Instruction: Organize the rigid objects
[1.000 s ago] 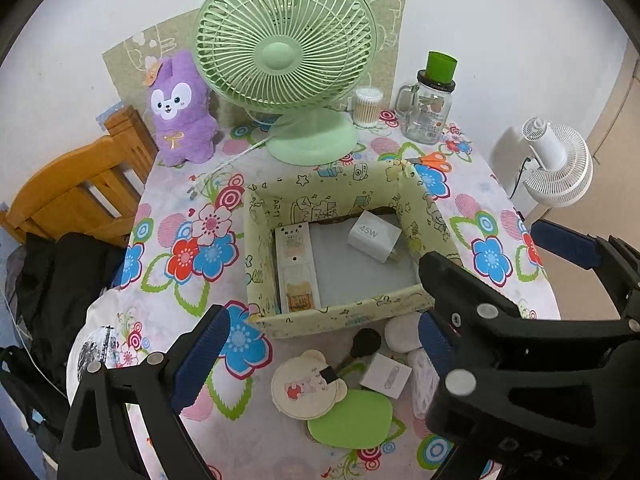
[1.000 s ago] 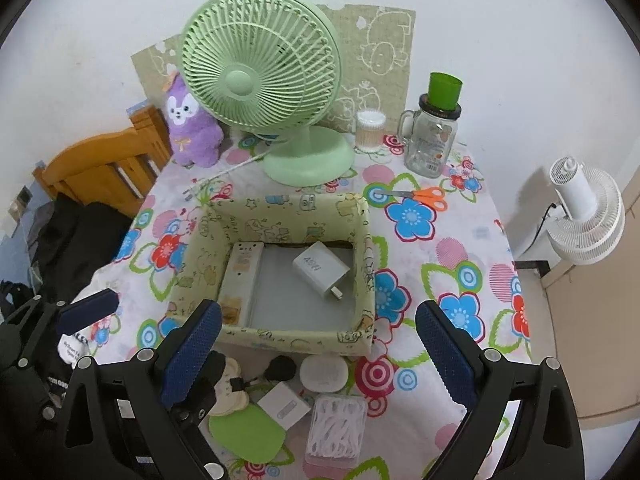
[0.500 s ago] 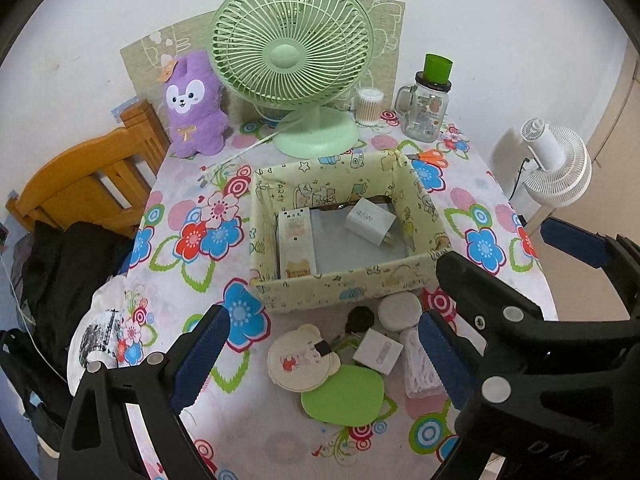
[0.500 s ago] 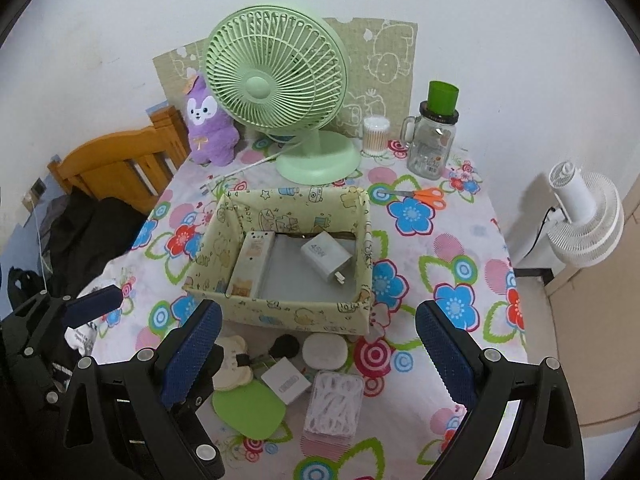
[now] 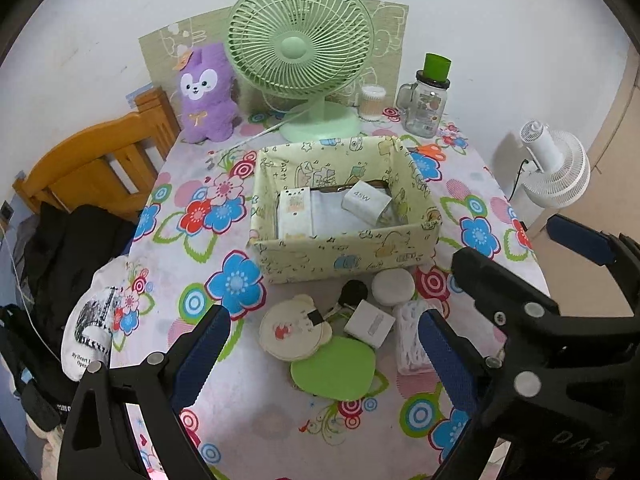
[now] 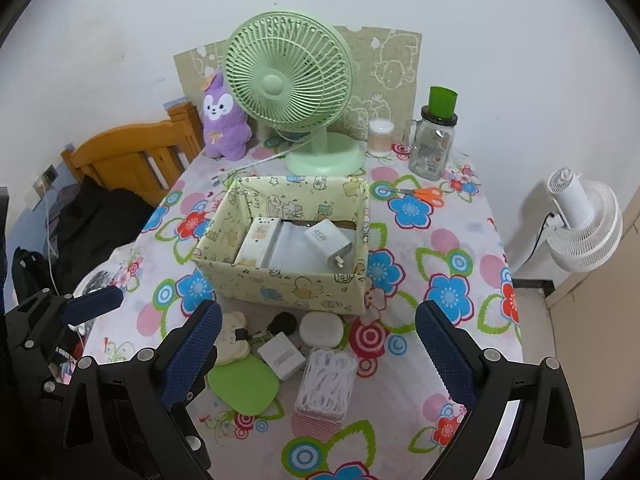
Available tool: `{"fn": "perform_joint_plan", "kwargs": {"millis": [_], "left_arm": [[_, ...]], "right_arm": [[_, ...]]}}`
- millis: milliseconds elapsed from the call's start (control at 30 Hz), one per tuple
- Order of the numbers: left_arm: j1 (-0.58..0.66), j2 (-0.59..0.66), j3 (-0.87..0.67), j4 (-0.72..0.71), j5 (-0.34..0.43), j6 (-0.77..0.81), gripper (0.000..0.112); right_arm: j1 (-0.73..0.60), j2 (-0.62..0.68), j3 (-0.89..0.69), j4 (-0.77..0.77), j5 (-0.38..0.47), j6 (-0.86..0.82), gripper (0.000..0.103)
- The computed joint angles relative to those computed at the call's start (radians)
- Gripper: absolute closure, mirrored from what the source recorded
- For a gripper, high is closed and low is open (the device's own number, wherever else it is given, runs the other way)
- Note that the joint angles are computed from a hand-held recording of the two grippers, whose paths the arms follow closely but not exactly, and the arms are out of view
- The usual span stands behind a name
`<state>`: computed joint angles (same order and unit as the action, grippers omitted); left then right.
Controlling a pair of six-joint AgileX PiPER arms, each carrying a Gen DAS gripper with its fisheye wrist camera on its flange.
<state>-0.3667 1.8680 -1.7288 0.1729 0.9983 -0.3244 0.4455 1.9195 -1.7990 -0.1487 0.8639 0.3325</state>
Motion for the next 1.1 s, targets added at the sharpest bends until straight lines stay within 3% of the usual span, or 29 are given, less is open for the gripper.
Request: {"fn": "perform_joint_plan", "kwargs": {"millis": [233, 833, 1100], "left_arm": [[0.012, -0.038, 0.089, 0.005, -0.056, 0.005, 0.016], [0.083, -0.057, 0.269, -0.054, -0.255, 0.192, 0.016], [0.139, -0.018, 0.297, -0.186, -0.286, 0.304, 0.016]], "right_arm": [[0.003, -0.029, 0.062, 0.016, -0.04, 0.01, 0.004], [0.043, -0.006, 0.154, -0.082, -0.083, 0.186, 0.004], [0.053, 0.015, 0.201, -0.148, -0.113, 0.275, 0.004]]}}
